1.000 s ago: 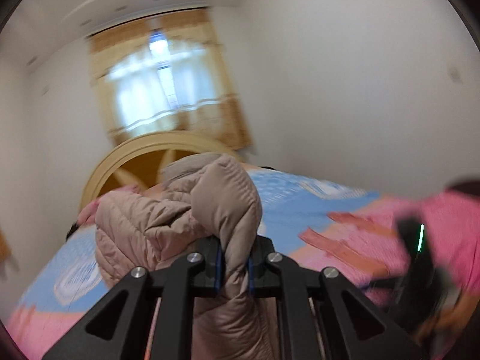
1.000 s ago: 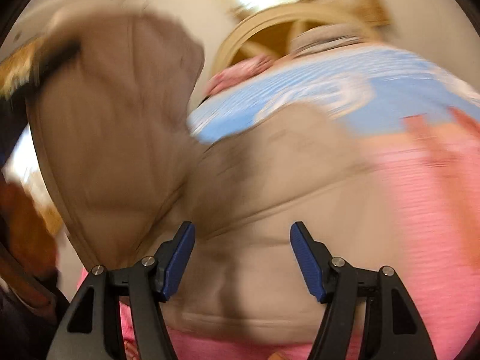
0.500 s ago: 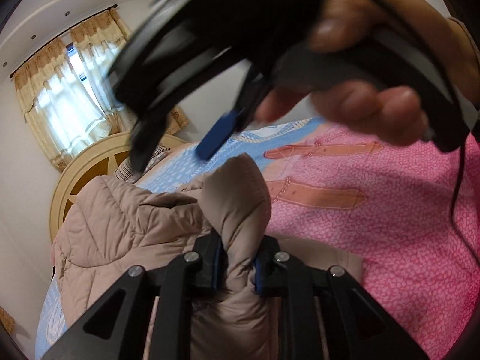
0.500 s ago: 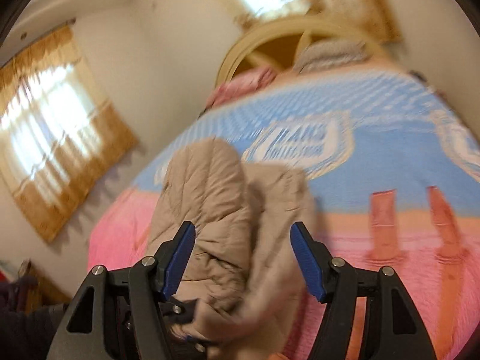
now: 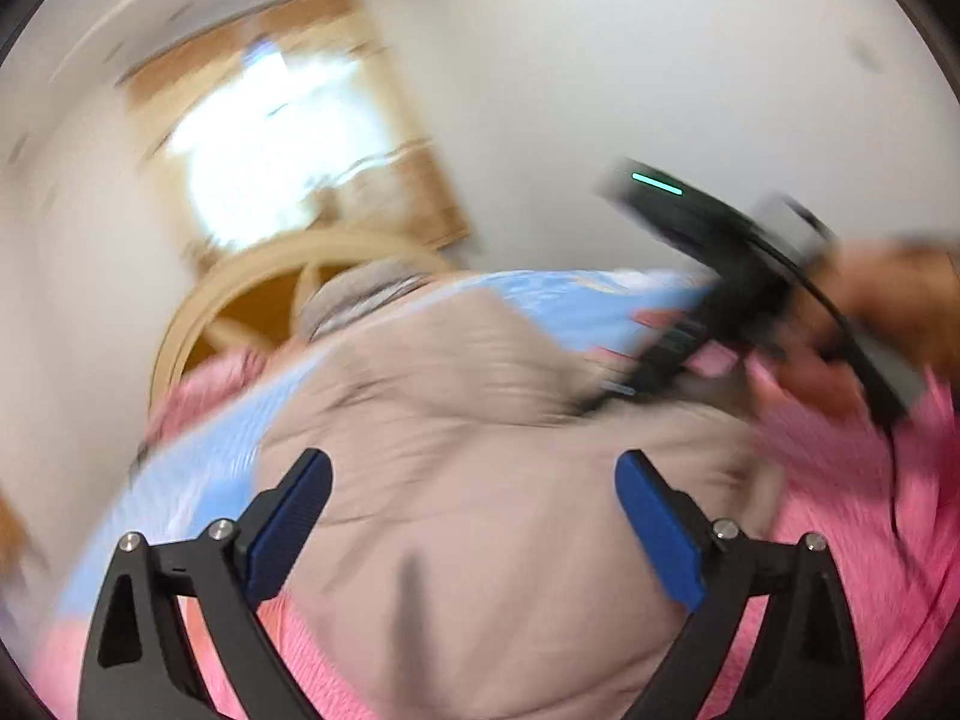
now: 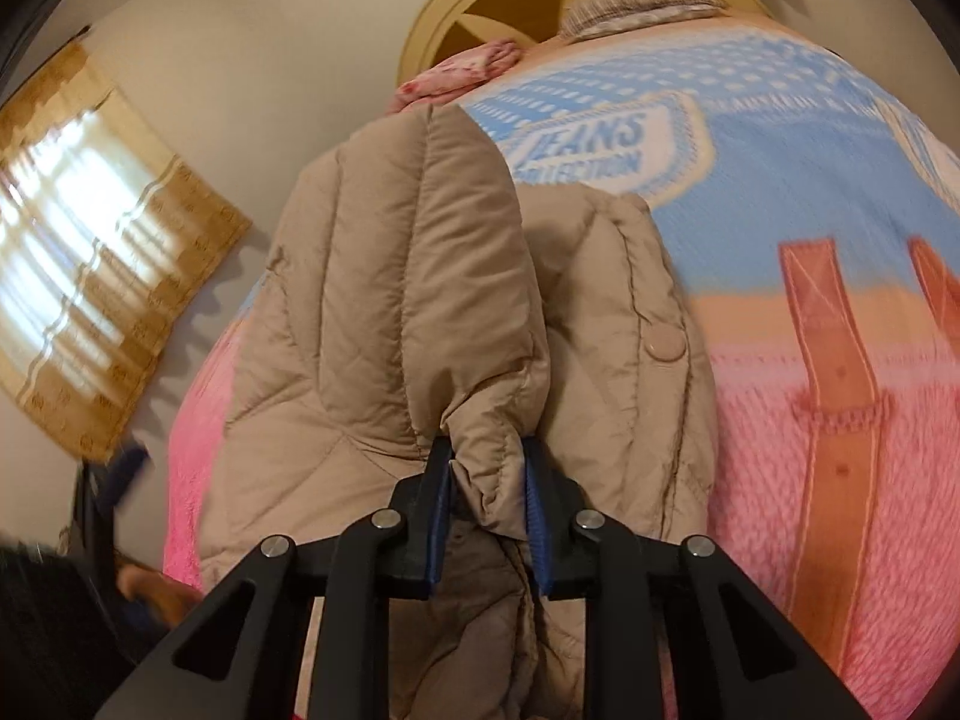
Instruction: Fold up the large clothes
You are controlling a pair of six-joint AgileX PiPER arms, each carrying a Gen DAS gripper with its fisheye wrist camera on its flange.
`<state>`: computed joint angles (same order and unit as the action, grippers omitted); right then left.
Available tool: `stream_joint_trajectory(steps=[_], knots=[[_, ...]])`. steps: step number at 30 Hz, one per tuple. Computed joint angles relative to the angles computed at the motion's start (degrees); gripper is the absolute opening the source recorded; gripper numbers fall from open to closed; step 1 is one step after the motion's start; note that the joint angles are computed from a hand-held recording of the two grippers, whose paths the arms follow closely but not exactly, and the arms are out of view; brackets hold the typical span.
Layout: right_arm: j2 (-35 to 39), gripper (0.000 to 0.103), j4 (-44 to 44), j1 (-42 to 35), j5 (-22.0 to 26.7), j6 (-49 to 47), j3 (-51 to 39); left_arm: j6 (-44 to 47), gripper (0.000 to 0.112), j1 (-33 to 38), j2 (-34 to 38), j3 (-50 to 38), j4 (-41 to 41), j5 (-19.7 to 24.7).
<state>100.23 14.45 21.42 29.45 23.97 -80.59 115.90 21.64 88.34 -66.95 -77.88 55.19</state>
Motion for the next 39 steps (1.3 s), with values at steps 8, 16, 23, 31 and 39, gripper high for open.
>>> stream_joint_trajectory(steps=[8,16,23,31,39], knots=[[-1.8,0.022,-7.1,1.9,-4.9,9.4,4.7,-45.3,0.099,-13.2,11.0,-20.0,26.2,-18.6],[-7.1,0.027,-46.1,10.8,9.3,45.4,-1.9,-35.7,0.099,-21.4,7.6,-9.5,28.4,-31.3],[4.7,0.027,-28.8,5.2,1.2,22.3,-22.1,-40.2,0.099,-19.1,13.2,-17.7,31.3,-26.0],[8.1,0.027,-27.4,1.6,-2.7,24.7,-13.0,-84.7,0.103,-18.7,25.5,-45.9,53.6,-12.9],[6.6,0.027,-35.4,2.4,-7.2,34.9,-6.3,-115.6,0.103,-31.8,29.0,-39.0,97.8,-26.2]])
